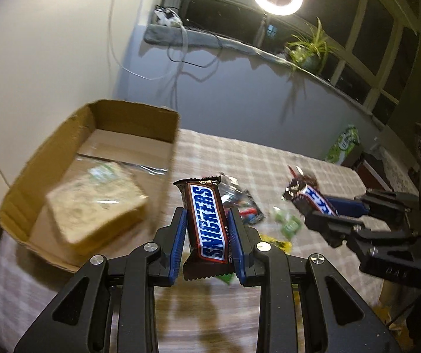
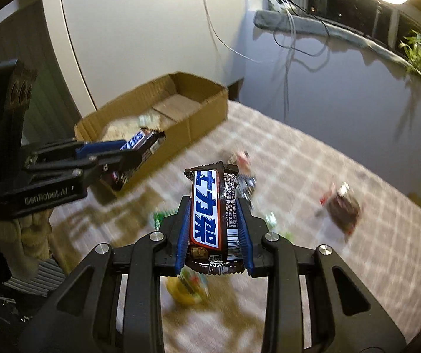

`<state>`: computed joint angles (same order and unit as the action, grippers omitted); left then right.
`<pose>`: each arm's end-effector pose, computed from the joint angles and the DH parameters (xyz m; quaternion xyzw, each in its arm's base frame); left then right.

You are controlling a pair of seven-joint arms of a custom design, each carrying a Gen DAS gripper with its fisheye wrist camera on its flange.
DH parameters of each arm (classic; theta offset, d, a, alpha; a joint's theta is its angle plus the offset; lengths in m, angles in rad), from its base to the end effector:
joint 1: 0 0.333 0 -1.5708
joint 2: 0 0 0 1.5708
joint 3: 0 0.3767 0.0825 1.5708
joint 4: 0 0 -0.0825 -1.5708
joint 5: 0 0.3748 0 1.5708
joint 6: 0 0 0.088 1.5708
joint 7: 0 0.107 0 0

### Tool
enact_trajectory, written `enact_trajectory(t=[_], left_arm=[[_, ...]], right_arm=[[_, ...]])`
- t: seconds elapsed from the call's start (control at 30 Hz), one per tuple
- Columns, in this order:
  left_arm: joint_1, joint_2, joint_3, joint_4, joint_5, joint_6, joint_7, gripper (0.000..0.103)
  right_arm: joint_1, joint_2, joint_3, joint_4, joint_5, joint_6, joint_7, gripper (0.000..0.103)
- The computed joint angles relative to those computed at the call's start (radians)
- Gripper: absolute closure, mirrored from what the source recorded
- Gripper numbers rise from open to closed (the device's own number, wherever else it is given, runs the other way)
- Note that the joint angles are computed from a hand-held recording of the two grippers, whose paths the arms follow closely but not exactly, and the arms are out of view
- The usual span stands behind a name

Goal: Organize snacks
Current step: 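Carry both bars over the box and open both tools to drop them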

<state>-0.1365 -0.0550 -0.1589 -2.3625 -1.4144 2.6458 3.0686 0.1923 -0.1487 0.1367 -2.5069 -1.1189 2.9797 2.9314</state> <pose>0.4841 -0.1207 0.4345 -0.4245 0.8031 -0.4145 0.0550 0.4099 0.2078 0.4451 -0.6719 0.6495 -0.2341 0.2680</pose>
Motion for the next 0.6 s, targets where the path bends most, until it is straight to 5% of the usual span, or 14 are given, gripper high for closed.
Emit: enact_trajectory(t=[0.6], left_arm=[[0.082,0.126,0.015,0.142,0.066,0.062,-0.098,0.076]], right_arm=[[0.089,0.3,-0.1,0.32,0.263,0.023,-0.338,0.072]])
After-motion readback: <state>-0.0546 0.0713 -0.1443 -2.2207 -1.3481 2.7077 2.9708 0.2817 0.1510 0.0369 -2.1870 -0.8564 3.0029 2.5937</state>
